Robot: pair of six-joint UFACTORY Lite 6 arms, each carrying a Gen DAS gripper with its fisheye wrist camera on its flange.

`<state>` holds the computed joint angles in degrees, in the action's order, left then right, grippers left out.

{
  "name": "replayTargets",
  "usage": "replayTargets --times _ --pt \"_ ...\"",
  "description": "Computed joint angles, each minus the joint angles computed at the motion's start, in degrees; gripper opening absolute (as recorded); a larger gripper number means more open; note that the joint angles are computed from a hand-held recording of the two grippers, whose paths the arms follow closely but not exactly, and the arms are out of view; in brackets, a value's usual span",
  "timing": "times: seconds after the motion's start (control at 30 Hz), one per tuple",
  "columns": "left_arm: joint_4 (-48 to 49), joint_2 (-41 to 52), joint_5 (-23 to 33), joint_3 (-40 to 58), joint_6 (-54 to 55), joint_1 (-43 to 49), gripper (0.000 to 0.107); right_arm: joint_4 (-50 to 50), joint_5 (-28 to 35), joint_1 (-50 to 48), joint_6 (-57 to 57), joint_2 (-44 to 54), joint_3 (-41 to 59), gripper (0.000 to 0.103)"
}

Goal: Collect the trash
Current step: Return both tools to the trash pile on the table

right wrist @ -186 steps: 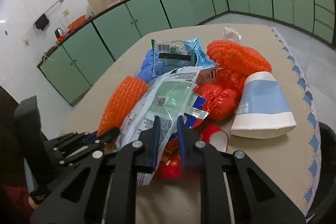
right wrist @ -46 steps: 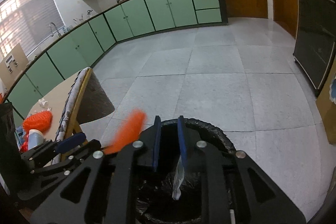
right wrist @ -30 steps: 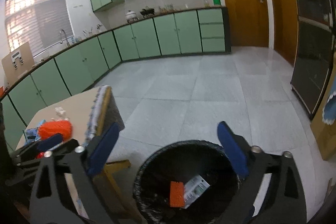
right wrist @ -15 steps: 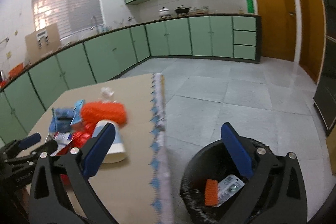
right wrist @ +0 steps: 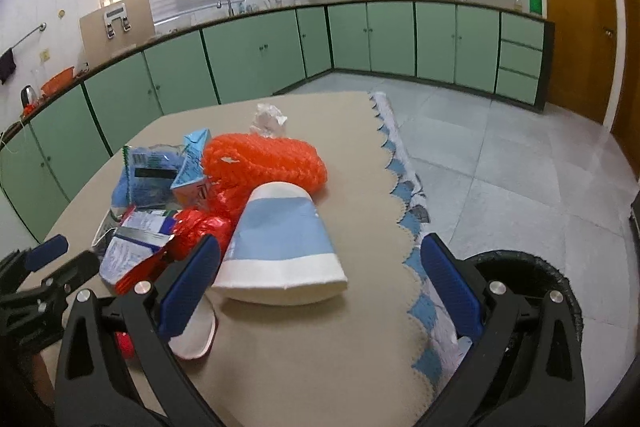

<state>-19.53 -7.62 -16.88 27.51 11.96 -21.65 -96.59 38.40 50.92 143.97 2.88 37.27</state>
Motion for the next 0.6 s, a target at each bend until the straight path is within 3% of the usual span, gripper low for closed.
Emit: replayTargets --times 0.27,0.43,0.6 --pt "-1.1 4.2 -1.3 1.4 0.4 -0.5 0.076 -3.9 -6.9 -4.1 0.5 5.9 3.9 0.097" --pt "-1.4 5.9 -1.2 2.5 0.4 -0.7 0.076 -10.5 -15.4 -7.8 3.5 7.7 5.5 0.079" --pt "-2.0 7.2 -0.3 3.9 0.6 -0.9 0.076 -17.9 -16.3 -7.7 11.1 6.0 3.4 0.064"
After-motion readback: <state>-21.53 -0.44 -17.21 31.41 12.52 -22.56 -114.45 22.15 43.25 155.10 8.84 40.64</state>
